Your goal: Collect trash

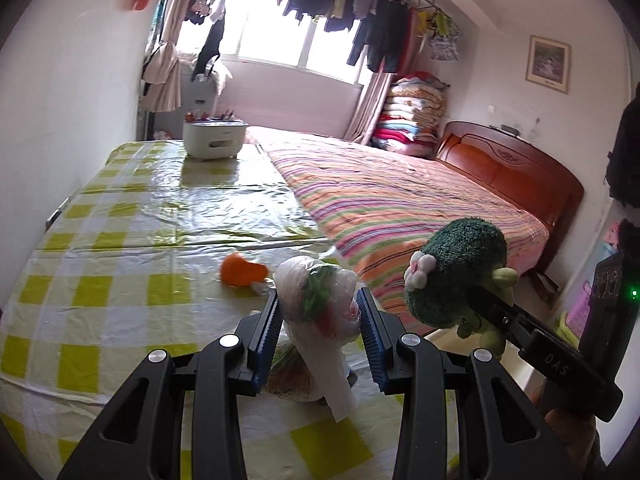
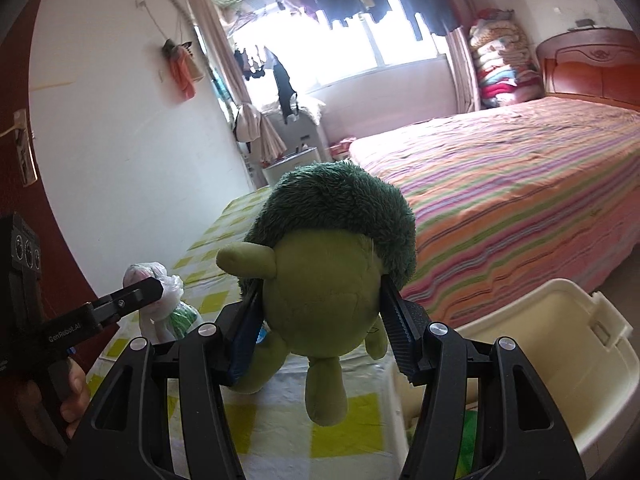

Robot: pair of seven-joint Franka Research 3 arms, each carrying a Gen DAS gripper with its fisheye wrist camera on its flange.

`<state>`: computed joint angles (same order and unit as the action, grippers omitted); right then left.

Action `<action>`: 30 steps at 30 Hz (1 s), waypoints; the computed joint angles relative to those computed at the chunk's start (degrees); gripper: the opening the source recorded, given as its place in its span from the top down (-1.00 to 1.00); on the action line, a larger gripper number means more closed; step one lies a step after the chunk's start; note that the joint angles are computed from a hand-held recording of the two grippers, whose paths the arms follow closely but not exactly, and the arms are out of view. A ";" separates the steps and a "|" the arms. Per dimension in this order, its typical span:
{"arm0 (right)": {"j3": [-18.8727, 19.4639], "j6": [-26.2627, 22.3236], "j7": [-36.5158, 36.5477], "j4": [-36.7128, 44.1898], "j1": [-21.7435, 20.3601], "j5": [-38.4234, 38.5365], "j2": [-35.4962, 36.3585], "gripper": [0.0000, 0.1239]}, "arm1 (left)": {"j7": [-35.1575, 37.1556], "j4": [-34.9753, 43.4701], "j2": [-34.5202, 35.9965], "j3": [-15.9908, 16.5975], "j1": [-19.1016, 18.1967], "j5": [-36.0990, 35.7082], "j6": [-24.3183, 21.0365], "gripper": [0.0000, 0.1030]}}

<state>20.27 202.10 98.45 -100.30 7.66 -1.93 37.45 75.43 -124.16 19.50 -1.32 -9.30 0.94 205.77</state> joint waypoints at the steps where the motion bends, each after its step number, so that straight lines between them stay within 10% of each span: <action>1: -0.15 0.30 0.05 -0.28 -0.05 0.12 -0.14 0.11 | -0.49 0.13 0.16 -0.51 0.45 0.62 0.35 0.28; 30: -3.41 3.65 3.25 -3.58 1.02 3.55 -1.26 0.11 | -12.70 1.94 0.99 -5.99 7.31 16.16 3.12 0.32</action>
